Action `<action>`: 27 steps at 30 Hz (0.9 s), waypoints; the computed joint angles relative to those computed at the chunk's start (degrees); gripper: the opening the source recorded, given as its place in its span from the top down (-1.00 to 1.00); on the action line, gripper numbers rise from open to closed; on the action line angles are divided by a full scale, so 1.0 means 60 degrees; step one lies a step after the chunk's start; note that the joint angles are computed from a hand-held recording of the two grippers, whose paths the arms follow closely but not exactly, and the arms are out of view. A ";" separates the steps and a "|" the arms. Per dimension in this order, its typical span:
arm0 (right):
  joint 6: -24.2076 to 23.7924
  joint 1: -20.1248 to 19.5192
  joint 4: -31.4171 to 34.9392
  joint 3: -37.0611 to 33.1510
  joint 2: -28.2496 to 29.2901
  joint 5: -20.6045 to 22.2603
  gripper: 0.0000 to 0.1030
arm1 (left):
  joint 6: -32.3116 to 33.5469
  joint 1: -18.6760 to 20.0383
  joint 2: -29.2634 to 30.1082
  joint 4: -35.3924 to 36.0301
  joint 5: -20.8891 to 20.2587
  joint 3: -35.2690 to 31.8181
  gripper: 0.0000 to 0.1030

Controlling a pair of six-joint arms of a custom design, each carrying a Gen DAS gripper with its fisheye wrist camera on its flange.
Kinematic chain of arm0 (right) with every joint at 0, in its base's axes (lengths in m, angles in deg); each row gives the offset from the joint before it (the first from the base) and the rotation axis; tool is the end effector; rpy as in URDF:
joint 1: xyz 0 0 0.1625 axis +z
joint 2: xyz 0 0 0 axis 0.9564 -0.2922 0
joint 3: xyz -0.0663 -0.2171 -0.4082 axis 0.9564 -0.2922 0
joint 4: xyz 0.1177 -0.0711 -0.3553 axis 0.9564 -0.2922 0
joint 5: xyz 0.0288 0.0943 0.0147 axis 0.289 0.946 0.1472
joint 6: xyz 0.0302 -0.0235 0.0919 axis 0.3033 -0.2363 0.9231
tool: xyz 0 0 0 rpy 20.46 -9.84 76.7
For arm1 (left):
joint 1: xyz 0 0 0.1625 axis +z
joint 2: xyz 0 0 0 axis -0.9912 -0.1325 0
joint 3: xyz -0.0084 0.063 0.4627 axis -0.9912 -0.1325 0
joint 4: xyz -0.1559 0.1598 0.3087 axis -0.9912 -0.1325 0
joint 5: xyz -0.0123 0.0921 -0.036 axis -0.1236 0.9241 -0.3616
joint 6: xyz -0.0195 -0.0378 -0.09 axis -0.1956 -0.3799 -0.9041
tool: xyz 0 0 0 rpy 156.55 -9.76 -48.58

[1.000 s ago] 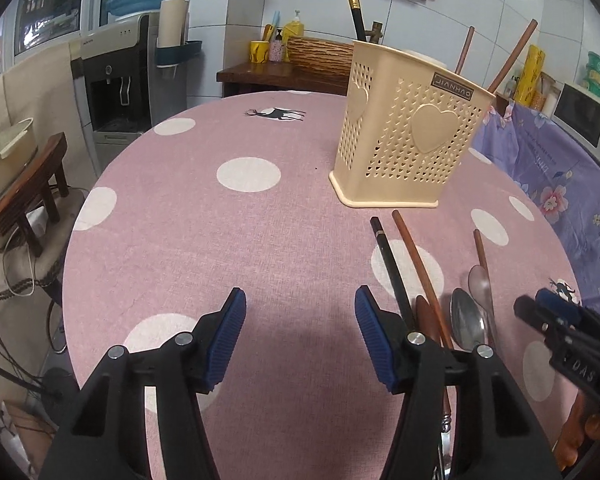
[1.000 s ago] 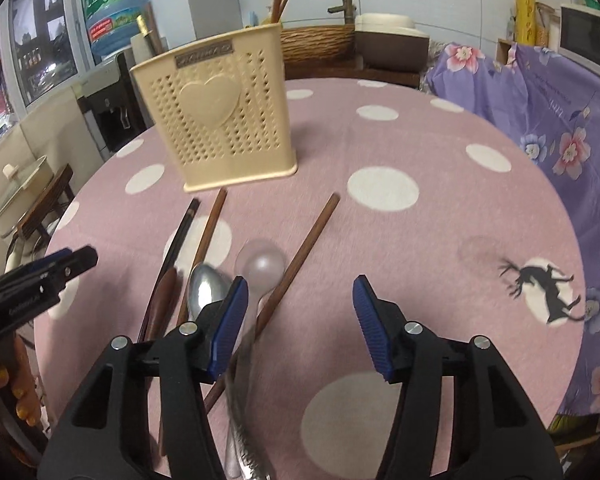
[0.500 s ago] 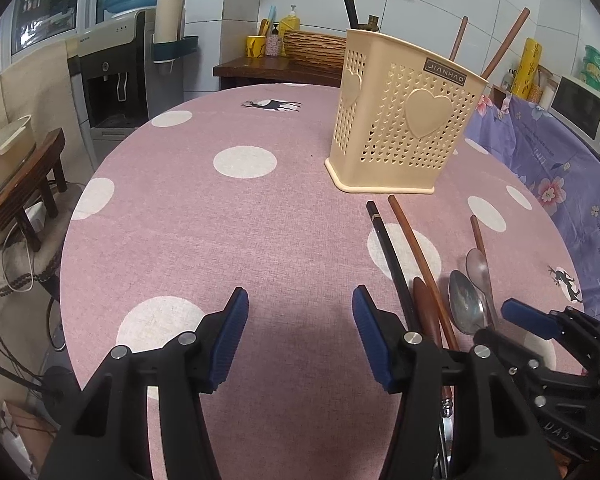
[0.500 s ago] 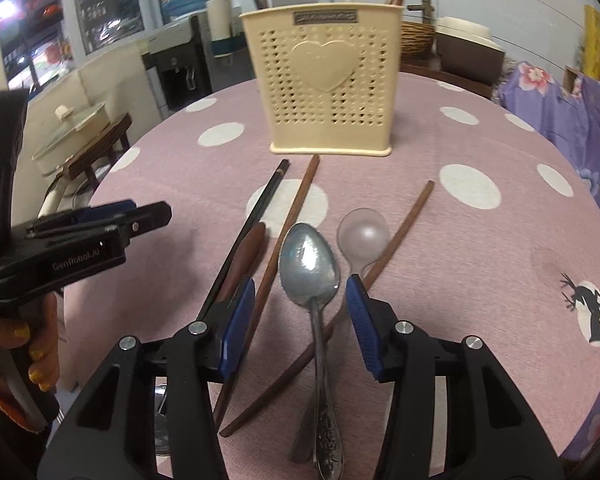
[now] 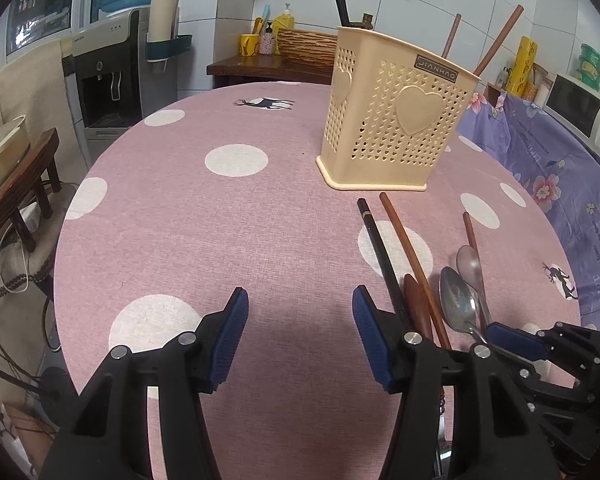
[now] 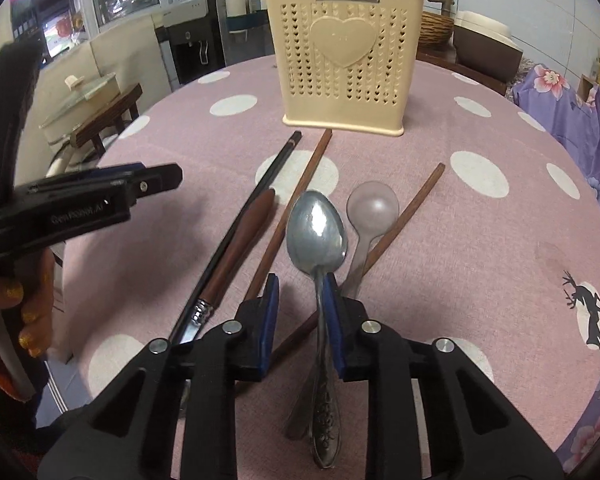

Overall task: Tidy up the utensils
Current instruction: 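Close the right tool on the silver spoon handle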

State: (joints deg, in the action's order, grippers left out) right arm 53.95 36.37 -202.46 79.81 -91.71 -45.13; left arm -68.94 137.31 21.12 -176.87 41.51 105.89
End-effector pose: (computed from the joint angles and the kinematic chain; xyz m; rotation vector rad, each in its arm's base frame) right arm 0.2988 -0.5699 0.0226 1.0261 -2.4218 0.5379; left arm -0.0989 -0.5159 0.2410 0.1257 2.2662 -1.0111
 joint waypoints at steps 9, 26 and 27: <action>-0.0400 0.0225 -0.0451 -0.0069 0.0265 -0.0771 0.63 | -0.0073 -0.0050 -0.0024 0.0067 0.0046 0.0028 -0.05; 0.0013 0.0033 -0.1162 0.0094 0.0053 -0.0239 0.98 | -0.0101 -0.0125 0.0008 0.0130 0.0103 0.0018 -0.12; 0.0154 -0.0023 -0.1200 0.0133 -0.0036 -0.0124 0.98 | -0.0103 -0.0116 0.0008 0.0127 0.0082 0.0010 -0.12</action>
State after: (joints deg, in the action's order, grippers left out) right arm 54.87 36.24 -209.66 80.61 -91.93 -45.87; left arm -69.56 136.61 21.17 -176.10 42.01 105.96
